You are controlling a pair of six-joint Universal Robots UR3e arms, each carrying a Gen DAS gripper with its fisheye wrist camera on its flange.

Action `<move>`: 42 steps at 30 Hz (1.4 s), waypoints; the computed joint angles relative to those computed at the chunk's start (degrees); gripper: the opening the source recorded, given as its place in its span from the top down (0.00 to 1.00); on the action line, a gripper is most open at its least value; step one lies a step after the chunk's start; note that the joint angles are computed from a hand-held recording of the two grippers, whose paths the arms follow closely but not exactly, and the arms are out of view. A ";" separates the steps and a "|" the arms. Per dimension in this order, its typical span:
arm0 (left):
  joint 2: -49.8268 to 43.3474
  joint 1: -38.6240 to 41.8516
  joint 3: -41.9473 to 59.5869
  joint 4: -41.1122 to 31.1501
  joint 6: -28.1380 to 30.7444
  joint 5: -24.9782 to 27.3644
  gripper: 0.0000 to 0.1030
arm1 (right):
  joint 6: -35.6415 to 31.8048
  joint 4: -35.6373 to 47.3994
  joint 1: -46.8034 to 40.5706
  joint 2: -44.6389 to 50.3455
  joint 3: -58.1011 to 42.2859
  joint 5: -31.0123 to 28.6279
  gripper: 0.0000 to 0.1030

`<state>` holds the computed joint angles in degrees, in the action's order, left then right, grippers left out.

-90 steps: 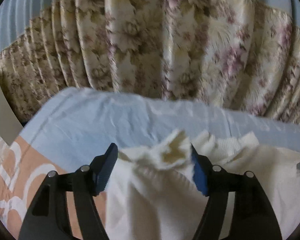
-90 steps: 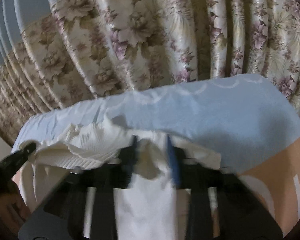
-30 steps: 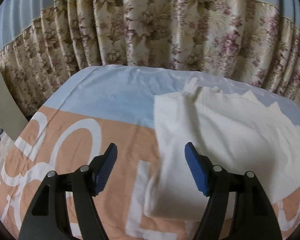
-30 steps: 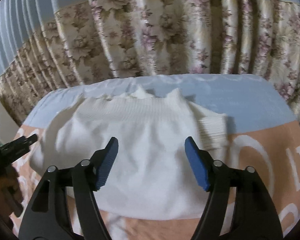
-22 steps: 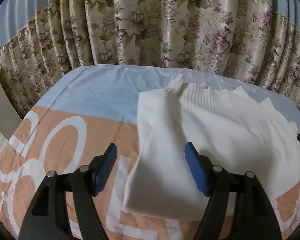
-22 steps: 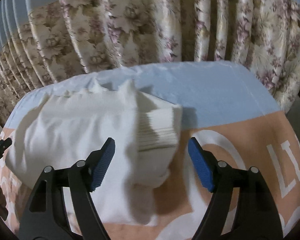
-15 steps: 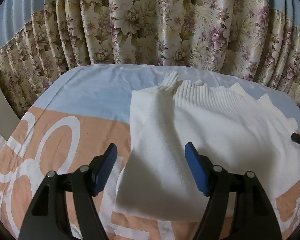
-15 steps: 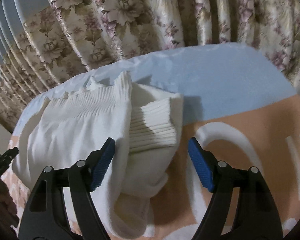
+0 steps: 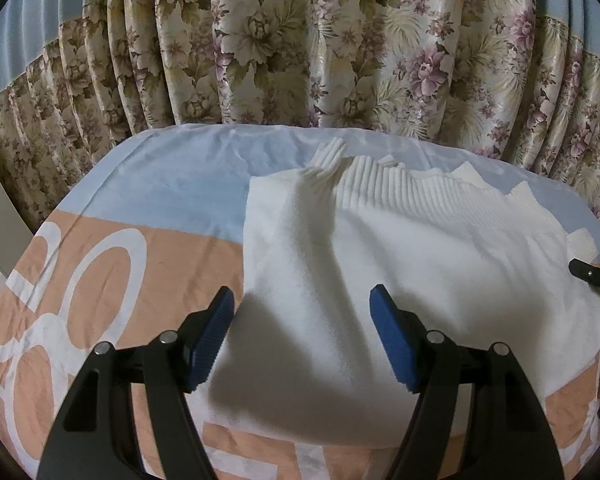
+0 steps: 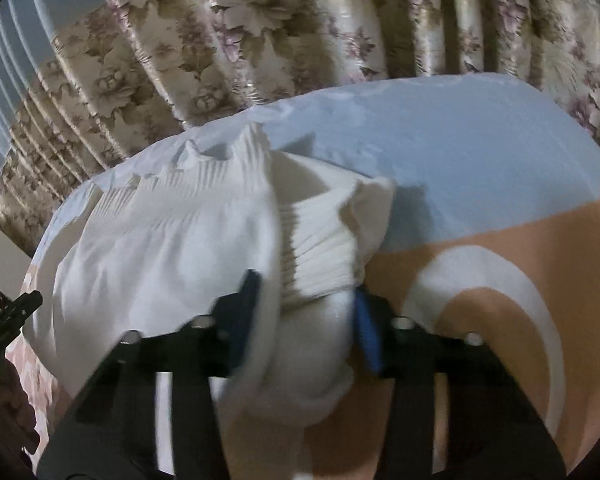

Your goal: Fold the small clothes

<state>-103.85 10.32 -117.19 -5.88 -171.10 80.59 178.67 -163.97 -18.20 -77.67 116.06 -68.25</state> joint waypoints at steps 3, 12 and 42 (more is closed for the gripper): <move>-0.07 -0.16 0.21 -0.06 -0.17 0.09 0.31 | 0.29 0.09 1.67 0.03 -1.25 -2.31 0.80; 2.11 -1.61 1.52 -4.28 -2.30 -3.62 0.29 | 2.27 -1.99 1.03 -5.44 1.83 -4.69 0.82; -9.43 -22.71 11.28 -5.98 -12.99 4.37 0.26 | -0.57 11.86 -8.94 -20.96 -2.41 -1.54 0.82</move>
